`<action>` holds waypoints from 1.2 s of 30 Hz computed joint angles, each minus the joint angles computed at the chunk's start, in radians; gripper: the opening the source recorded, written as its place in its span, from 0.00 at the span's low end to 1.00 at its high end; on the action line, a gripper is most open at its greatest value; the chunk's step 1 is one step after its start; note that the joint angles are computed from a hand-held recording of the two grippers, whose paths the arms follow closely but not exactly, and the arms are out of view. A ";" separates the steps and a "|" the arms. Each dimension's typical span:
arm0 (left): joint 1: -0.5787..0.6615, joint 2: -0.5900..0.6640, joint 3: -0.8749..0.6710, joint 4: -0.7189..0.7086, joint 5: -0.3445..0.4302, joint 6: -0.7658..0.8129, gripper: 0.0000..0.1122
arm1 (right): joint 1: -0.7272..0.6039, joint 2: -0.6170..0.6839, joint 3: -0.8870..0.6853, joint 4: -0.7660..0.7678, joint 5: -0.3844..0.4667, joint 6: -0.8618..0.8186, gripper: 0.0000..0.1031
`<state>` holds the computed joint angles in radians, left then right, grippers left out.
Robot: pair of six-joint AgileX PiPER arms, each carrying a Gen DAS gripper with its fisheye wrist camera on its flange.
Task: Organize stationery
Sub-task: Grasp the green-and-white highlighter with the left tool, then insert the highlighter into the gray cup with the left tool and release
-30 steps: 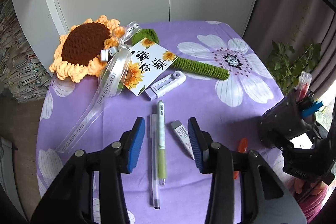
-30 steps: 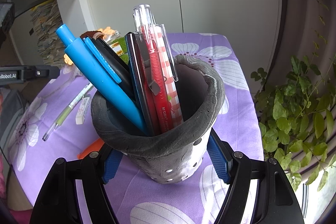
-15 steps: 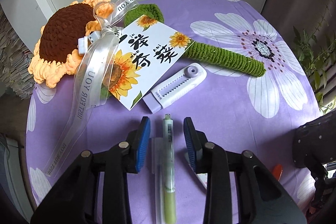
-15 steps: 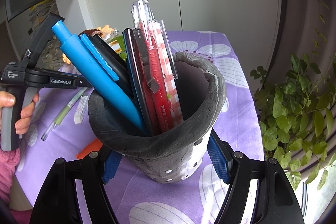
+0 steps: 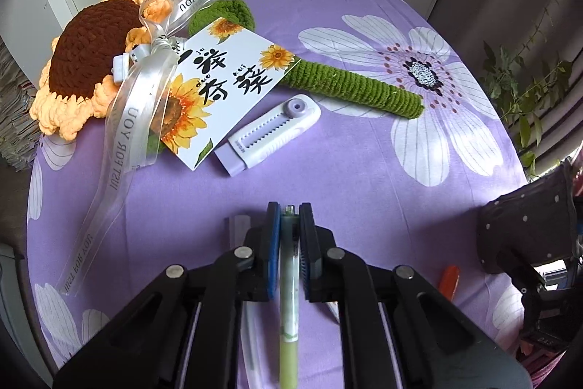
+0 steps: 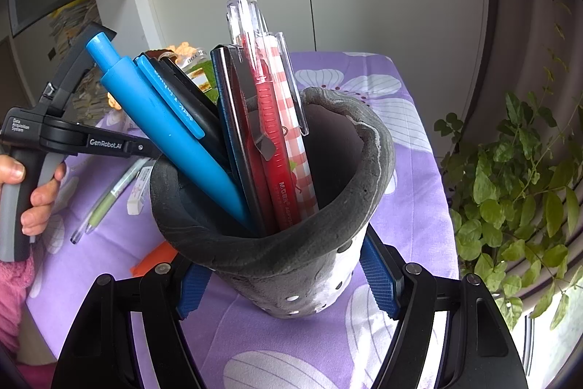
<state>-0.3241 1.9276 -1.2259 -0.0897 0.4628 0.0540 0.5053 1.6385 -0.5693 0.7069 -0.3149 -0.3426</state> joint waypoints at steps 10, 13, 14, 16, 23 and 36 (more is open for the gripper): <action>0.001 -0.284 0.203 -0.096 -0.064 0.106 0.07 | -0.007 0.002 0.001 -0.010 -0.002 0.004 0.72; -0.010 -0.340 0.230 -0.137 -0.066 0.154 0.07 | -0.007 -0.001 0.002 0.002 -0.002 -0.011 0.71; -0.009 -0.362 0.241 -0.149 -0.065 0.172 0.07 | -0.006 -0.002 0.003 0.009 -0.003 -0.018 0.72; -0.020 -0.395 0.254 -0.150 -0.071 0.175 0.07 | -0.001 -0.006 0.001 0.035 -0.003 -0.040 0.72; -0.068 -0.469 0.250 -0.197 -0.049 0.218 0.07 | -0.005 -0.006 0.001 0.031 -0.002 -0.038 0.72; -0.219 -0.541 0.133 -0.191 -0.022 0.214 0.07 | -0.008 -0.005 -0.004 0.024 0.005 -0.031 0.72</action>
<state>-0.5428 1.3868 -1.0926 -0.2805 0.4412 0.2680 0.4974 1.6335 -0.5733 0.7314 -0.3100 -0.3741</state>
